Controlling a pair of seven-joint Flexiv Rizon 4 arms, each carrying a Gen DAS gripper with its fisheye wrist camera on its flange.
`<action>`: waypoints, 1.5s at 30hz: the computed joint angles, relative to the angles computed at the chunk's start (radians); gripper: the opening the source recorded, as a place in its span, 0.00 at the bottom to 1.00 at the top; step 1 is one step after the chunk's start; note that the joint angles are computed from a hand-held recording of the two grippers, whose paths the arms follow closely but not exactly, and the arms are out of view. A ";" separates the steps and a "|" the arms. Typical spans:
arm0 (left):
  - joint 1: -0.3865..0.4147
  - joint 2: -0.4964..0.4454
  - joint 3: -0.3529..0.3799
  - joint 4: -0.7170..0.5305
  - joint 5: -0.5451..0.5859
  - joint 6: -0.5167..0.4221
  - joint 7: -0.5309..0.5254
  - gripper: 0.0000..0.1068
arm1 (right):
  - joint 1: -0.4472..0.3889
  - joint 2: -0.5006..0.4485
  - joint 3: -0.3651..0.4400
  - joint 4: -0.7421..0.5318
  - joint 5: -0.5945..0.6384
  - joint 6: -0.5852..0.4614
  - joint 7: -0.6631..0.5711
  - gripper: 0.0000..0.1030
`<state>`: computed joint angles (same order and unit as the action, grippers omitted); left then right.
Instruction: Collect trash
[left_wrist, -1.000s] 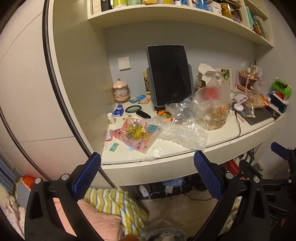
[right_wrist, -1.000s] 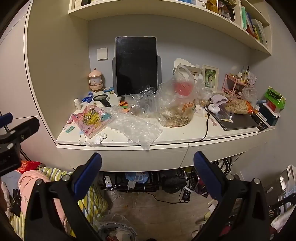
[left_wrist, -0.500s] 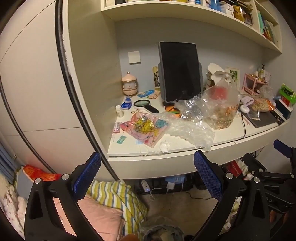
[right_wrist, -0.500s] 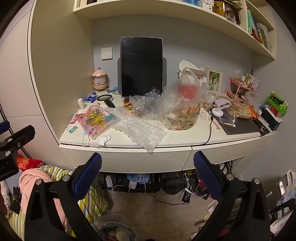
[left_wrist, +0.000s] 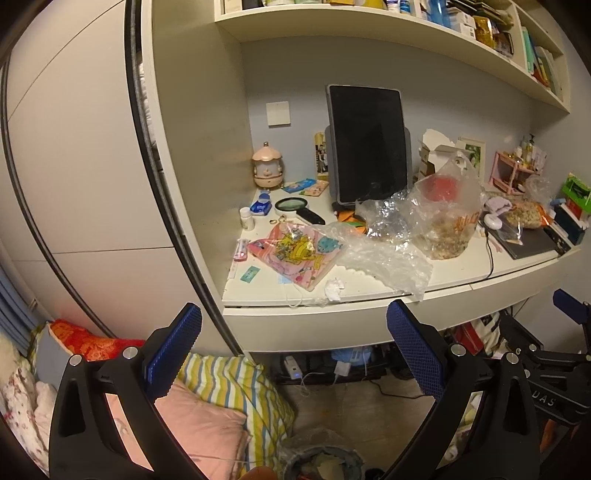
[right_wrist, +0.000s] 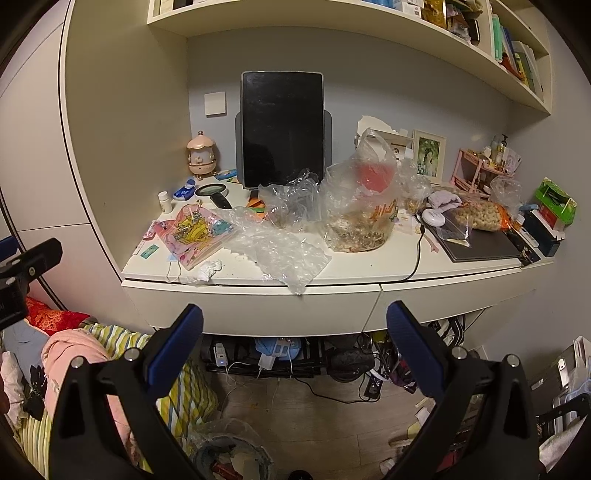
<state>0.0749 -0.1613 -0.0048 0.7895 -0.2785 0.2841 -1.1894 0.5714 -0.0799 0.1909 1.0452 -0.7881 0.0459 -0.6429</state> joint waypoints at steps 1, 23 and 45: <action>0.000 -0.001 -0.001 -0.005 -0.002 -0.006 -0.001 0.91 | 0.000 0.001 0.000 0.001 0.000 0.000 0.000 0.94; -0.011 0.019 -0.005 0.004 -0.020 -0.033 0.010 0.91 | -0.025 0.038 0.027 0.047 0.004 0.005 0.021 0.94; -0.004 0.020 0.001 0.013 -0.022 -0.040 -0.003 0.91 | -0.023 0.035 0.027 0.048 0.008 0.010 0.016 0.94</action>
